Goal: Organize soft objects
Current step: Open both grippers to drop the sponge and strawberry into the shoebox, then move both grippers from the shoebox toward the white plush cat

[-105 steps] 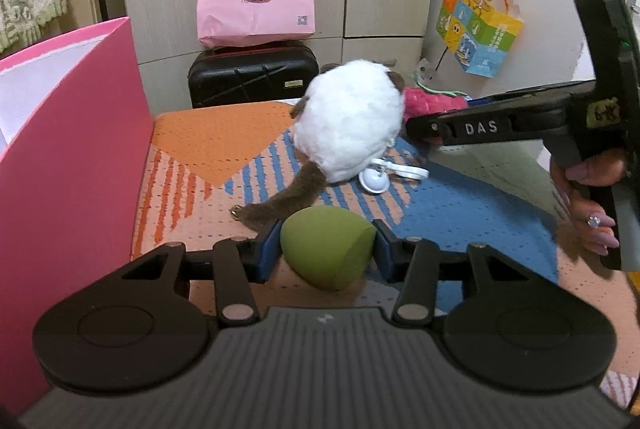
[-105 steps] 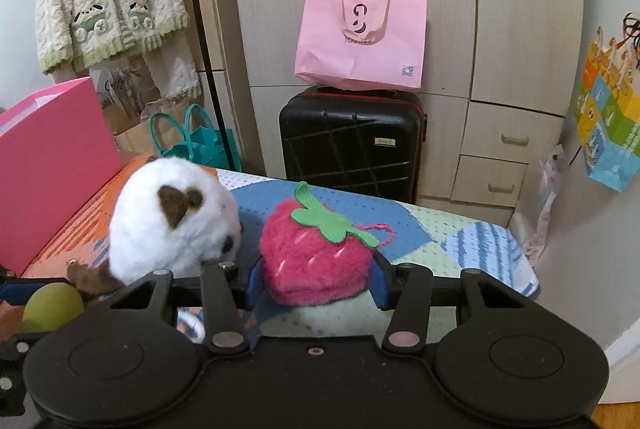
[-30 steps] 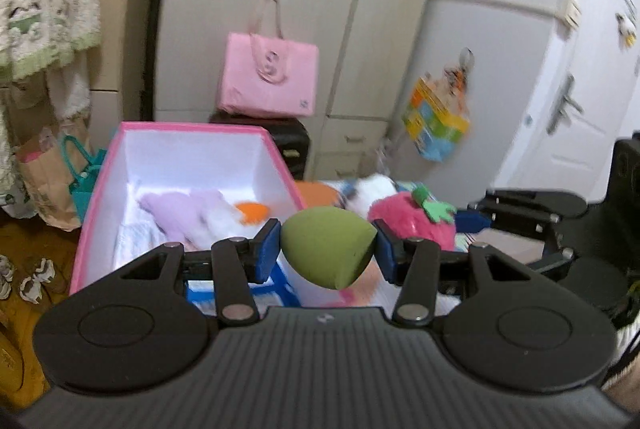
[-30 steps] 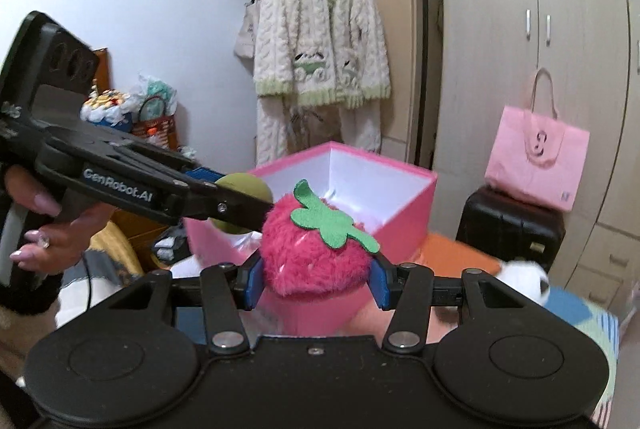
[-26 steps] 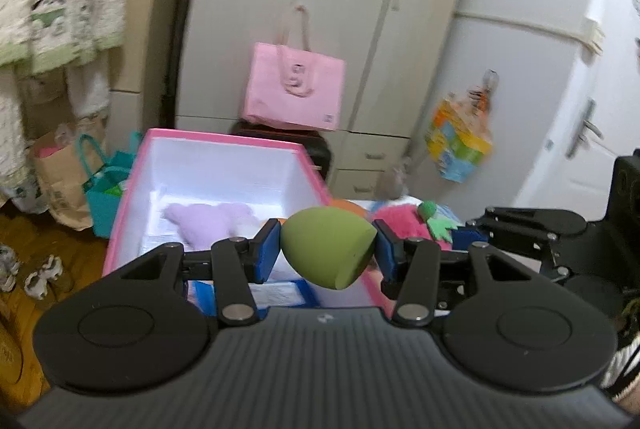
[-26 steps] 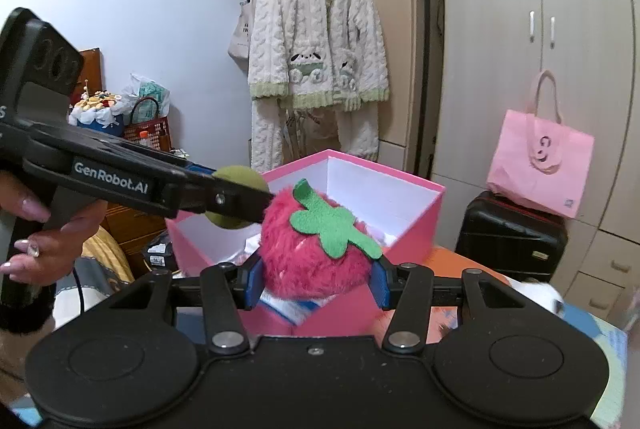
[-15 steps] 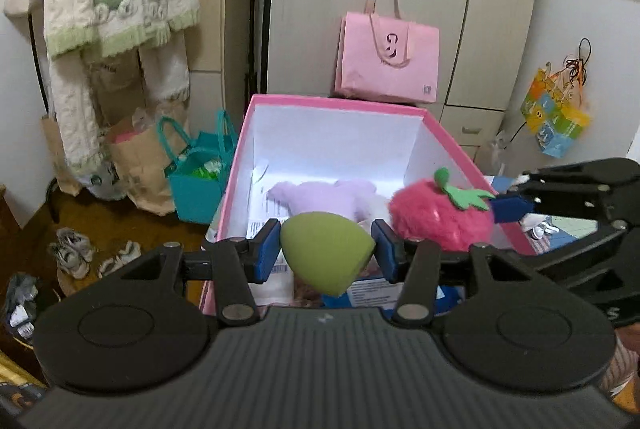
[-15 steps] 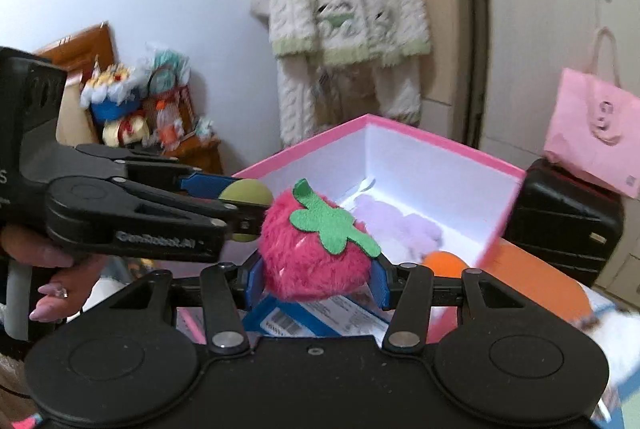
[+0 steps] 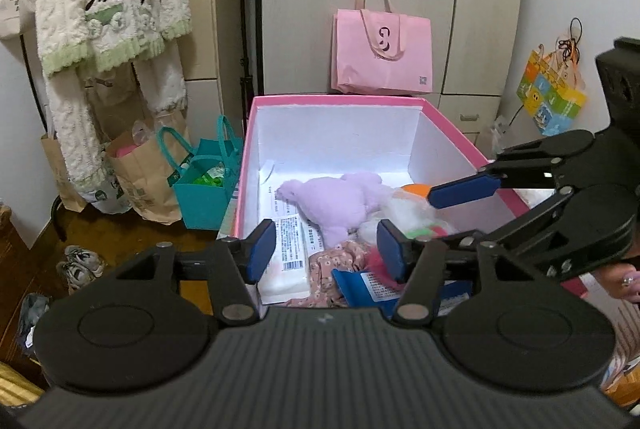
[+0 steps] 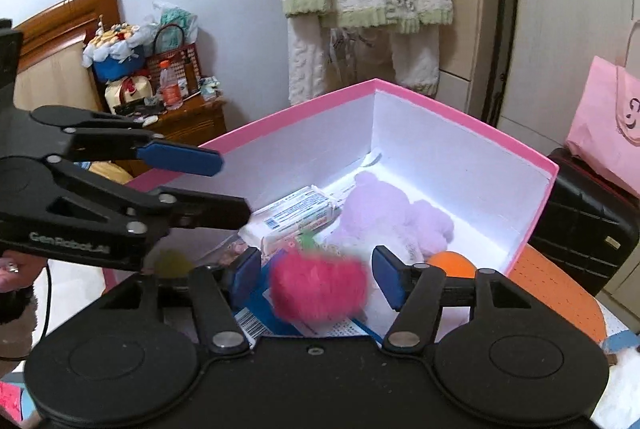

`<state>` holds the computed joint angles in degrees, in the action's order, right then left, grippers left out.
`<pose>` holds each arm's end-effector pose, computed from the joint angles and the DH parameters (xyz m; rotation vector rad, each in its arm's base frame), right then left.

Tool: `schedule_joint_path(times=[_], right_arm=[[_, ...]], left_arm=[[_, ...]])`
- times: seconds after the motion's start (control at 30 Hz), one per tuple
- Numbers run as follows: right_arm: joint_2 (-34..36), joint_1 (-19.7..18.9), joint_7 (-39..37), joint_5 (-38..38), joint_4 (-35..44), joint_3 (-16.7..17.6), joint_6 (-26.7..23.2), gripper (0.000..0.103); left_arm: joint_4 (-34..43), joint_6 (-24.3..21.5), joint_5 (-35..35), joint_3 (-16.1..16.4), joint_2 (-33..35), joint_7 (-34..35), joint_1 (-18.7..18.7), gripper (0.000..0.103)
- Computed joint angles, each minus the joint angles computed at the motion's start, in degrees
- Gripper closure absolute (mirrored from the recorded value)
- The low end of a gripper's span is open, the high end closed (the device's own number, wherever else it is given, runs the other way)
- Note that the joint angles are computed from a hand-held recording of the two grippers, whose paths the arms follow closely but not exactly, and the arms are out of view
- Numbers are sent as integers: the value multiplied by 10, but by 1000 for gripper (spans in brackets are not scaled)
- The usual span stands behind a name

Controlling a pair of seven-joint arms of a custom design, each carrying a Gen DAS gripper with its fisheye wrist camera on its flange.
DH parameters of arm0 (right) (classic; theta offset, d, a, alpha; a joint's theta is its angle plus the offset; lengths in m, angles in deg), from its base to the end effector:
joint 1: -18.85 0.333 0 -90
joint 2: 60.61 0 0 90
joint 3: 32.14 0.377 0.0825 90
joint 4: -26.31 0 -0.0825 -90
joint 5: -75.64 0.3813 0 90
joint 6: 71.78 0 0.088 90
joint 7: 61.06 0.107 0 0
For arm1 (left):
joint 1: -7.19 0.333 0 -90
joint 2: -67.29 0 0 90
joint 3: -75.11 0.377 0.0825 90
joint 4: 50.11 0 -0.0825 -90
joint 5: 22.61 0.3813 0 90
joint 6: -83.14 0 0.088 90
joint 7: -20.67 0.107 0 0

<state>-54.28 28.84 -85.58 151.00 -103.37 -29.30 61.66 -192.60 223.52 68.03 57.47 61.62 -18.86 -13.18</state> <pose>0.5230 0.1357 0.3798 -2.2048 0.3846 -0.0641 0.3628 -0.2844 0.3915 -1.8072 1.3491 -0.7954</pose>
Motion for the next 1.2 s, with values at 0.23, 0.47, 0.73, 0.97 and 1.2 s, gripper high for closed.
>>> schedule_joint_path(times=[0.23,0.47,0.73,0.97,1.2], right_arm=[[-32,-50,22,11,-28,-37,-112,35],[-99,-85,-24,9,-80,-69,-131,35],[-137,-120,-70,-7,-114,-102,-159,35],[-153,-150,-120,3,-137,-124,-156,22],[-132,-172,-148,21,-140,-127,-124,18]], left_arm=[[-14,26,-26,-6,-35,21,-8,43],[-12,42,-56,-23,-50,44,-20,42],[23,26,-78,-43,-29,65,-43,40],[60,54,-94,-43,7,106,-61,33],[113,128,-67,-25,67,109,-64,25]])
